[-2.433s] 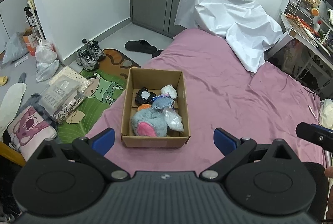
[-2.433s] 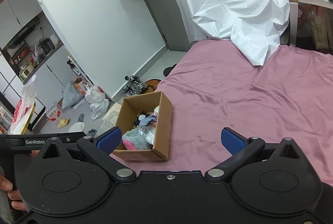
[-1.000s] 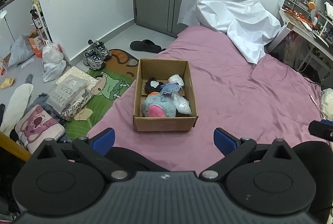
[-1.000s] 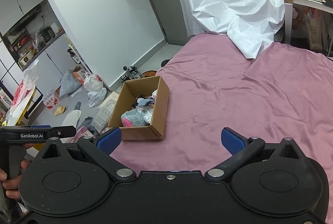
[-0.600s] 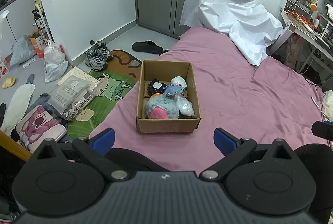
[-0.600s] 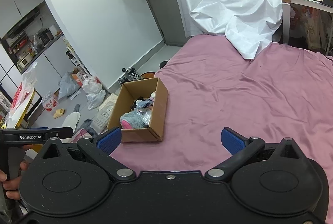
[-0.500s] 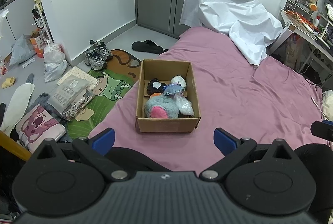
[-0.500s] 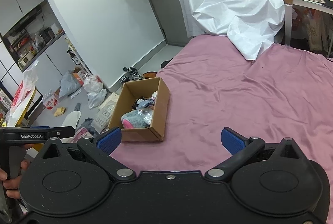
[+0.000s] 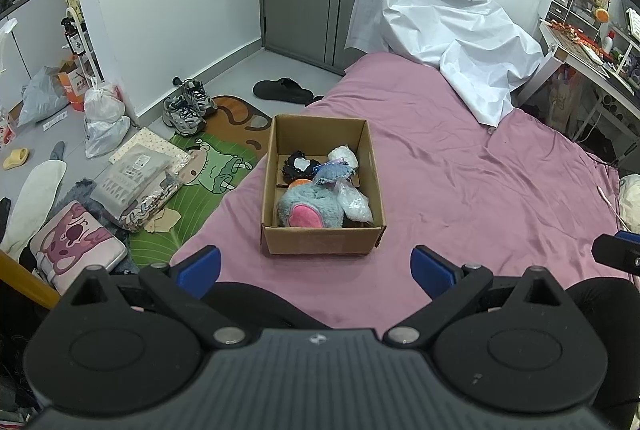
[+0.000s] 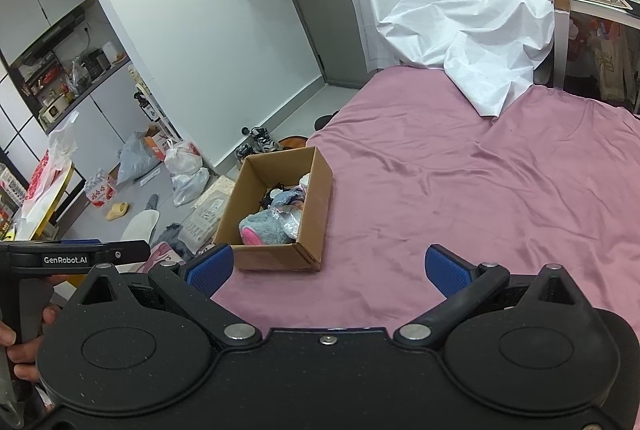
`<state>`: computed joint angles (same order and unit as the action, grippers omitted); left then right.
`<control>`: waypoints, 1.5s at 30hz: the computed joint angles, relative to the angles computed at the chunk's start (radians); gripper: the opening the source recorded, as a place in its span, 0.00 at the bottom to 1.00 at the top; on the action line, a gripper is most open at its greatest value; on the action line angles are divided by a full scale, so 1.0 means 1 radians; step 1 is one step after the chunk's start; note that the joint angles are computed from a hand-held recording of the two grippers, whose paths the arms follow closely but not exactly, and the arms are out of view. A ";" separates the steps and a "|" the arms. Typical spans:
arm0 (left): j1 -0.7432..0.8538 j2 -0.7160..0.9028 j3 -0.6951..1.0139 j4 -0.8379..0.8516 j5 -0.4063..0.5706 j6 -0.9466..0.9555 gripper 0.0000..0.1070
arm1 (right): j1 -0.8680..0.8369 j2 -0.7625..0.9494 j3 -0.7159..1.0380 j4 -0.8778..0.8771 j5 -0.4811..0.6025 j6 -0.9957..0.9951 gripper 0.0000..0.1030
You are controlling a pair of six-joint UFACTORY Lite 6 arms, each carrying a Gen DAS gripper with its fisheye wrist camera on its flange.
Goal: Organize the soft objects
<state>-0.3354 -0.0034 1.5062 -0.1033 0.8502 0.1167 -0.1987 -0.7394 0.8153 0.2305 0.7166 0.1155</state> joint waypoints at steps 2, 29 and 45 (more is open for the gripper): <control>0.001 -0.001 -0.001 -0.002 0.000 0.004 0.94 | -0.001 0.000 0.000 0.003 0.000 -0.002 1.00; -0.036 0.009 -0.004 0.018 -0.023 -0.028 0.94 | 0.051 0.006 -0.018 -0.097 -0.043 0.130 1.00; -0.031 0.066 -0.004 0.009 -0.048 -0.009 0.94 | 0.032 0.005 -0.122 -0.088 -0.183 0.126 1.00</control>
<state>-0.3662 0.0627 1.5024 -0.0944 0.8018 0.1080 -0.1662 -0.7340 0.6936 0.1430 0.5334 0.2419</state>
